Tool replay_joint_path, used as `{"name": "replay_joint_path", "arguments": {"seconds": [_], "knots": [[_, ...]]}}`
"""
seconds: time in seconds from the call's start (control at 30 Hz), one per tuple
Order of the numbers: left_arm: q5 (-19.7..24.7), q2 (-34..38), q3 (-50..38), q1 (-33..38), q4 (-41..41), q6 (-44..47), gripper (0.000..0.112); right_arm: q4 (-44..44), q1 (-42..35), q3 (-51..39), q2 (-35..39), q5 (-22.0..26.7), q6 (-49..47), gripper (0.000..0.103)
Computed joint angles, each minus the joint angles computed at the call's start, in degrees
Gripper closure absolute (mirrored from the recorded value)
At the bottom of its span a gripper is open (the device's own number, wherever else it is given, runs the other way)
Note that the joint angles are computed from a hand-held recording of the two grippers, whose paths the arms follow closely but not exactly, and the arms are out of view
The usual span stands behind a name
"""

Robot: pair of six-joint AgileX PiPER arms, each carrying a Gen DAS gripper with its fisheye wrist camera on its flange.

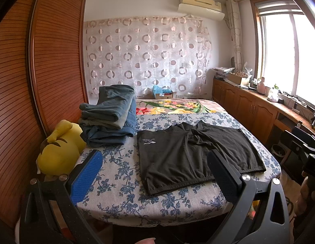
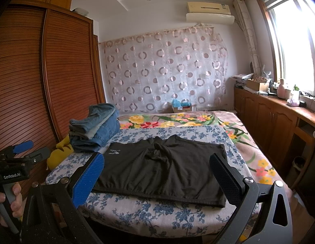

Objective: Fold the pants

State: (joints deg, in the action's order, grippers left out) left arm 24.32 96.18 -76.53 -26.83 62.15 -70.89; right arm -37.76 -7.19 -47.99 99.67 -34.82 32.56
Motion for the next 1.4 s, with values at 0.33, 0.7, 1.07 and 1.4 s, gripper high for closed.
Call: {"name": "replay_joint_path", "arguments": {"seconds": [0.33,0.7,1.07,1.4], "knots": [[0.01,0.06,-0.14,0.0,-0.2,0.11,0.01,0.49,0.13,0.05,0.07,-0.1,-0.4,0.0],[0.24,0.18,-0.25,-0.17,-0.02,-0.07,0.01,0.6,0.29,0.14,0.03,-0.25,-0.52,0.0],[0.18,0.26,-0.47,-0.01,-1.48,1.45,0.01,0.81,0.46,0.14,0.2,-0.22,-0.92,0.0],[-0.69,2.78,-2.67,2.04,-14.66,14.34,0.01,-2.56,-0.67,-2.11,2.52,1.75,2.13,0.0]]}}
